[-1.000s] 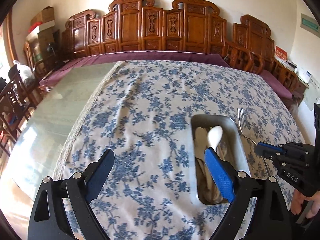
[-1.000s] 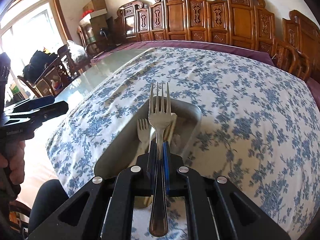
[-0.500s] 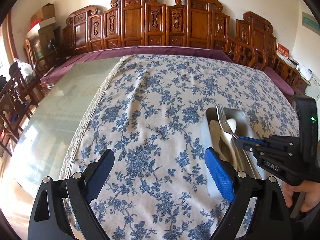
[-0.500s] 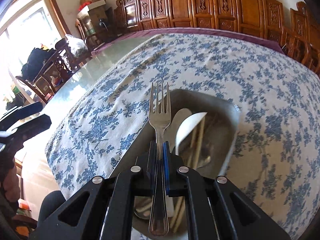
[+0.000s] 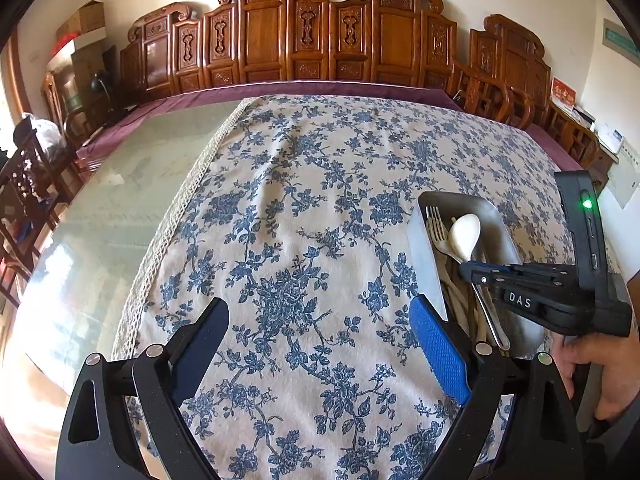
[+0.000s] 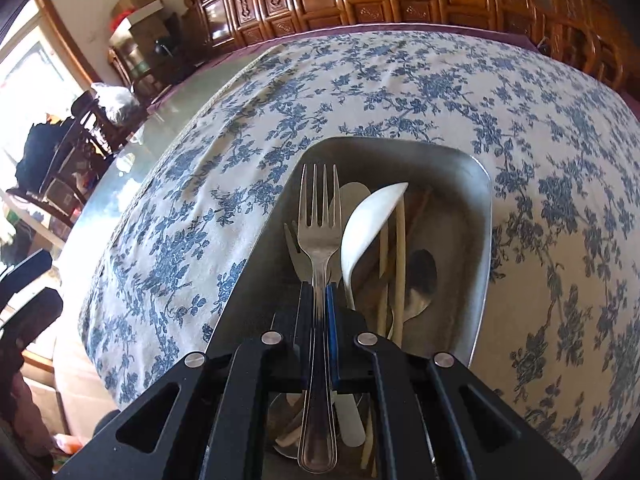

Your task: Organize utensils

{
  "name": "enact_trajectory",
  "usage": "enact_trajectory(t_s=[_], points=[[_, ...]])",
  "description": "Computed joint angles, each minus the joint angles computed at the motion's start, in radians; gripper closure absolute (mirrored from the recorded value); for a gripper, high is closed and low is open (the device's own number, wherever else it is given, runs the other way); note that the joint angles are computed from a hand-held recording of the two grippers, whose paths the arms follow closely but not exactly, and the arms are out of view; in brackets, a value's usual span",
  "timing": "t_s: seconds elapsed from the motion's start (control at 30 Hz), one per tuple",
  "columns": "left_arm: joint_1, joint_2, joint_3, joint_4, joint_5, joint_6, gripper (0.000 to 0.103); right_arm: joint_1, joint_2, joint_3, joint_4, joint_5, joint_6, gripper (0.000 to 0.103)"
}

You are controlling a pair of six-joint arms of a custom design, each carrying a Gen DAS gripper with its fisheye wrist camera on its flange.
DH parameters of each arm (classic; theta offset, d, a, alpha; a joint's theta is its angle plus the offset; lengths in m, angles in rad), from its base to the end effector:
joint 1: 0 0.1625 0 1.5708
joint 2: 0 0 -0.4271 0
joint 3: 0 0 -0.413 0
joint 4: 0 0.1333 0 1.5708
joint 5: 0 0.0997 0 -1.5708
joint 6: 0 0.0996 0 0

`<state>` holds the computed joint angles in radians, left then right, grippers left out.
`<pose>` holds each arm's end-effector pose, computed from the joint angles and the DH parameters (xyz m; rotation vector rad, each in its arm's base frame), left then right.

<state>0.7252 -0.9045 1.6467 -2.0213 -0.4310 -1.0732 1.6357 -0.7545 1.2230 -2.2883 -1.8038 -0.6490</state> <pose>-0.3394 -0.5999 0.1506 -0.0421 2.1097 -0.9253 0.1620 -0.7914 0.1992 0.9526 -2.6734 0.2445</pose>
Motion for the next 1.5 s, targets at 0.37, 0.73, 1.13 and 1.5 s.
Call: enact_trajectory(t_s=[0.37, 0.73, 1.13, 1.5], points=[[-0.002, -0.003, -0.001, 0.022, 0.006, -0.017, 0.015, -0.01, -0.02, 0.01, 0.055, 0.067, 0.024, 0.091], [-0.03, 0.037, -0.041, 0.018, 0.011, -0.002, 0.015, -0.019, -0.138, 0.117, -0.096, 0.089, -0.118, 0.091], [-0.094, 0.129, -0.135, 0.011, -0.003, 0.047, 0.013, -0.071, -0.335, 0.262, -0.257, 0.105, -0.185, 0.018], [-0.168, 0.2, -0.212, 0.128, -0.037, -0.05, 0.008, -0.116, -0.525, 0.402, -0.38, 0.141, -0.217, 0.003]])
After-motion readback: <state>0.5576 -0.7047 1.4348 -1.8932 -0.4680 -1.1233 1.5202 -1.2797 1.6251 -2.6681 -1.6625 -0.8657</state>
